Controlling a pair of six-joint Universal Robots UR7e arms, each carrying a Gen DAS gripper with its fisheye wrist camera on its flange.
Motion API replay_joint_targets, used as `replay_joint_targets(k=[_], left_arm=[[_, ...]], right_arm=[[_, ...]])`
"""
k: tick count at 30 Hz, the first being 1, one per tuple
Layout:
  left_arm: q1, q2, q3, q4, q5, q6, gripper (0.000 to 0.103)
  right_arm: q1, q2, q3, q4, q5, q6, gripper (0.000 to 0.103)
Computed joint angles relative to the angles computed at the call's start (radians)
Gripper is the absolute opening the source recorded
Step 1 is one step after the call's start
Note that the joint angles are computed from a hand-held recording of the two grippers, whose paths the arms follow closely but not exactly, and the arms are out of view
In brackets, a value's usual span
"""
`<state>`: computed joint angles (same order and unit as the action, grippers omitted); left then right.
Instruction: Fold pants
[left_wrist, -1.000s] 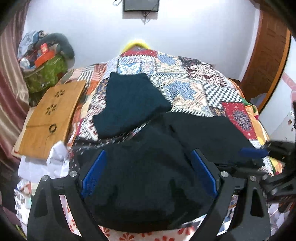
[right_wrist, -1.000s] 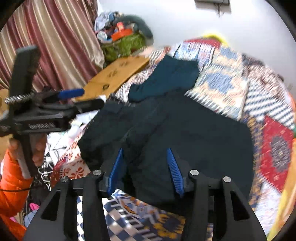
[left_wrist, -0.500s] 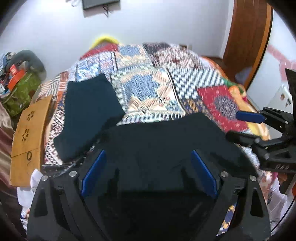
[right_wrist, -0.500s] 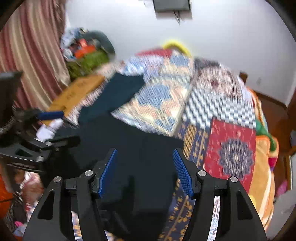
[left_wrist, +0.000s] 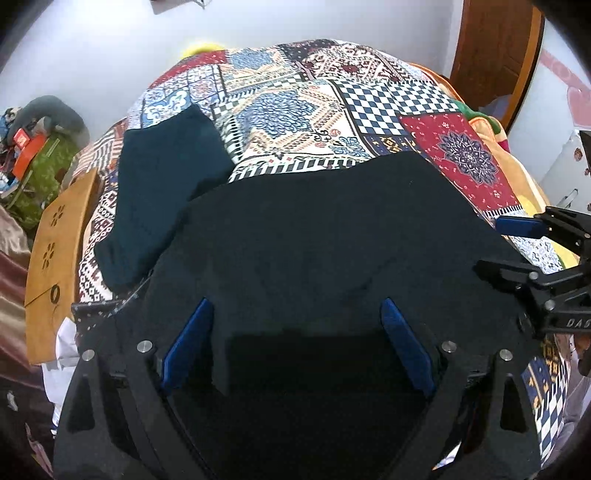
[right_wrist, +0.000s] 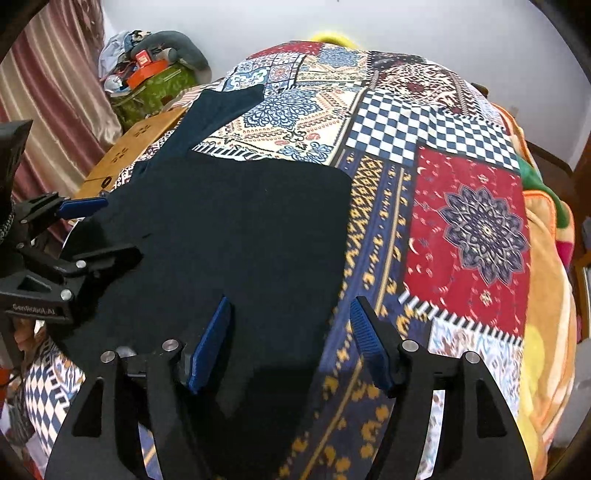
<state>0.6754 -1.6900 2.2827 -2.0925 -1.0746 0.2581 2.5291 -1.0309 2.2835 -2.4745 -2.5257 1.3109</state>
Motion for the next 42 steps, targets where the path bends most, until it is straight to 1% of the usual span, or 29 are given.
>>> replay_joint_targets(k=[1,4,6,9,11,12,14,17,18,20,21,25,28,30,32,33,36,37,39,42], left_arm=[[0.001,-0.015,0.003,0.005,0.002,-0.002,0.094],[-0.001,-0.066,0.002,0.035,0.003,-0.010,0.093],[-0.009,-0.100,0.001,0.053,0.020,-0.017,0.093],[-0.022,-0.156,0.005,0.061,0.063,-0.012,0.093],[-0.022,-0.189,-0.005,0.073,0.076,-0.009,0.094],[-0.015,-0.200,-0.015,0.078,0.075,-0.007,0.094],[0.003,-0.220,-0.039,0.091,0.064,-0.015,0.095],[0.045,-0.244,-0.082,0.098,0.044,-0.033,0.098],[0.058,-0.249,-0.094,0.101,0.042,-0.039,0.099],[0.096,-0.254,-0.127,0.122,0.039,-0.048,0.100],[0.114,-0.253,-0.143,0.137,0.040,-0.050,0.100],[0.214,-0.247,-0.203,0.174,0.039,-0.064,0.100],[0.304,-0.235,-0.245,0.209,0.017,-0.076,0.100],[0.358,-0.222,-0.270,0.242,-0.009,-0.097,0.100],[0.417,-0.202,-0.300,0.293,-0.052,-0.131,0.100],[0.454,-0.190,-0.317,0.320,-0.088,-0.146,0.100],[0.525,-0.168,-0.340,0.367,-0.168,-0.175,0.100],[0.549,-0.159,-0.344,0.378,-0.193,-0.193,0.100],[0.588,-0.140,-0.348,0.397,-0.225,-0.233,0.100],[0.623,-0.104,-0.358,0.422,-0.284,-0.281,0.100]], right_arm=[[0.008,-0.003,0.001,0.003,0.004,0.003,0.064],[0.027,-0.014,-0.015,0.088,0.006,0.066,0.064],[0.044,-0.022,-0.034,0.144,0.002,0.102,0.064],[0.068,-0.022,-0.067,0.203,-0.021,0.128,0.064],[0.087,-0.018,-0.100,0.247,-0.050,0.134,0.064],[0.095,-0.014,-0.115,0.263,-0.063,0.134,0.064],[0.109,-0.001,-0.149,0.259,-0.094,0.104,0.064],[0.123,0.028,-0.186,0.210,-0.131,0.039,0.064],[0.124,0.041,-0.195,0.177,-0.138,0.004,0.064],[0.124,0.072,-0.222,0.125,-0.148,-0.058,0.065],[0.123,0.083,-0.238,0.126,-0.141,-0.072,0.065],[0.104,0.168,-0.273,-0.068,-0.124,-0.259,0.065],[0.083,0.221,-0.297,-0.140,-0.104,-0.347,0.065],[0.061,0.256,-0.303,-0.216,-0.071,-0.409,0.065],[0.045,0.275,-0.304,-0.245,-0.046,-0.435,0.064],[0.035,0.282,-0.309,-0.232,-0.029,-0.431,0.064],[0.000,0.294,-0.312,-0.190,0.033,-0.417,0.064],[-0.004,0.296,-0.310,-0.182,0.042,-0.415,0.064],[-0.005,0.302,-0.301,-0.196,0.045,-0.424,0.064],[-0.005,0.293,-0.293,-0.212,0.058,-0.434,0.064]])
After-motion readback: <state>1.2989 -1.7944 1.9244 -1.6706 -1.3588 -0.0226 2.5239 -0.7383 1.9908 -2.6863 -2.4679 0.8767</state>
